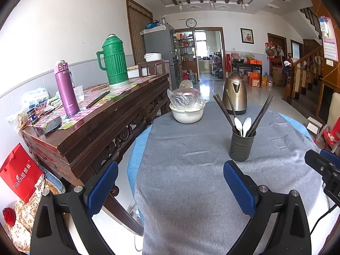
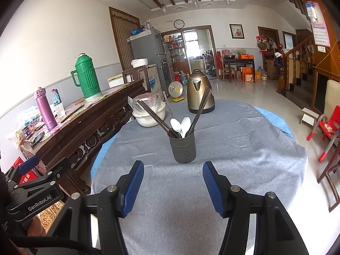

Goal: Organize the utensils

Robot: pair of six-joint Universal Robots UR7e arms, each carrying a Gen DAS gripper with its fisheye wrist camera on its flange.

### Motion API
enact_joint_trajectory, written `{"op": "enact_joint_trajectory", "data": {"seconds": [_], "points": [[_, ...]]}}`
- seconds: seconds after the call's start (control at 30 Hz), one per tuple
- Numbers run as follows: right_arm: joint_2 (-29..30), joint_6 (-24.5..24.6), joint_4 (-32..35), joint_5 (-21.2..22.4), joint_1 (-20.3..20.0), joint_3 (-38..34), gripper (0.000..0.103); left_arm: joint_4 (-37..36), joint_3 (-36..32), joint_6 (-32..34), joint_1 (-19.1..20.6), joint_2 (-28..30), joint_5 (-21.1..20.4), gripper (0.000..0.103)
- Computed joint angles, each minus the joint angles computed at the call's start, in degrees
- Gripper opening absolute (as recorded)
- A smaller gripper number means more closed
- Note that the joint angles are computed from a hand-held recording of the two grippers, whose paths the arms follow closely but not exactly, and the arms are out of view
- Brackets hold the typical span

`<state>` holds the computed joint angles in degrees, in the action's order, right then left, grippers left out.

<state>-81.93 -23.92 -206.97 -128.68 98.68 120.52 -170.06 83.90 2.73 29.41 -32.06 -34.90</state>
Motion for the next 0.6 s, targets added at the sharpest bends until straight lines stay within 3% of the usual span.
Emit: {"op": "enact_joint_trajectory", "data": {"seconds": [0.6], "points": [[0.24, -0.69, -0.82, -0.65, 0.62, -0.11, 0.061, 0.22, 0.29, -0.69, -0.10, -0.21, 0.21, 0.099]]}}
